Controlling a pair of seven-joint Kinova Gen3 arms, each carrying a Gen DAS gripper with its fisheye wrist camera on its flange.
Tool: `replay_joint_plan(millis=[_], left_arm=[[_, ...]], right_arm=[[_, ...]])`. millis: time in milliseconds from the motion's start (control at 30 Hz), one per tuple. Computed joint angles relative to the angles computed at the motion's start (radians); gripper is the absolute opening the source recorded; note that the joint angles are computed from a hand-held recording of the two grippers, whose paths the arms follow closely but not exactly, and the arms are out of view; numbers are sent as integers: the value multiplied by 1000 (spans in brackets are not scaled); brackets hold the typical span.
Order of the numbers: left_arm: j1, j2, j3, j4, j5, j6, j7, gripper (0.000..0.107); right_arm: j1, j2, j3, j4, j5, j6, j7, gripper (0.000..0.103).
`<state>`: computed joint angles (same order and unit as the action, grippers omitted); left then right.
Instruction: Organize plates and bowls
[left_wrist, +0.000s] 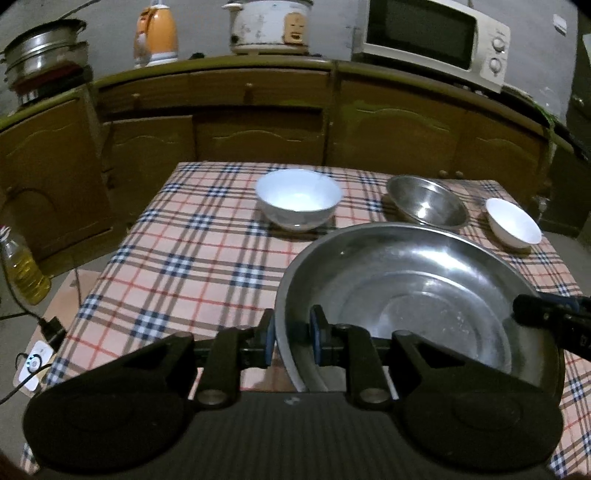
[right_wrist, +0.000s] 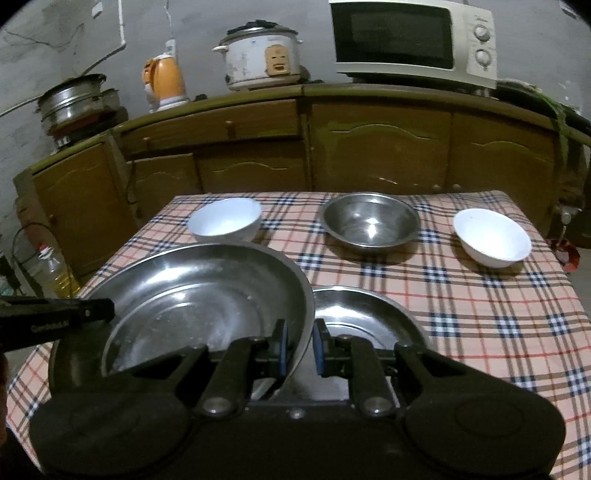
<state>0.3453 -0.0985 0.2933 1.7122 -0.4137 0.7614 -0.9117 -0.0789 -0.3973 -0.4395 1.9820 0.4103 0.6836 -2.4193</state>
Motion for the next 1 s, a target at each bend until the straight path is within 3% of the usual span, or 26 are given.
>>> replay_joint_plan(millis=[533,1000], left_arm=[[91,82,1,-46,-32,6,23,20],[180,188,-54,-90,-50,2,40,20]], right_arm=[[48,-56,84,70,-69,-20,69,20],[77,6,142,122,-92,-85,117,20]])
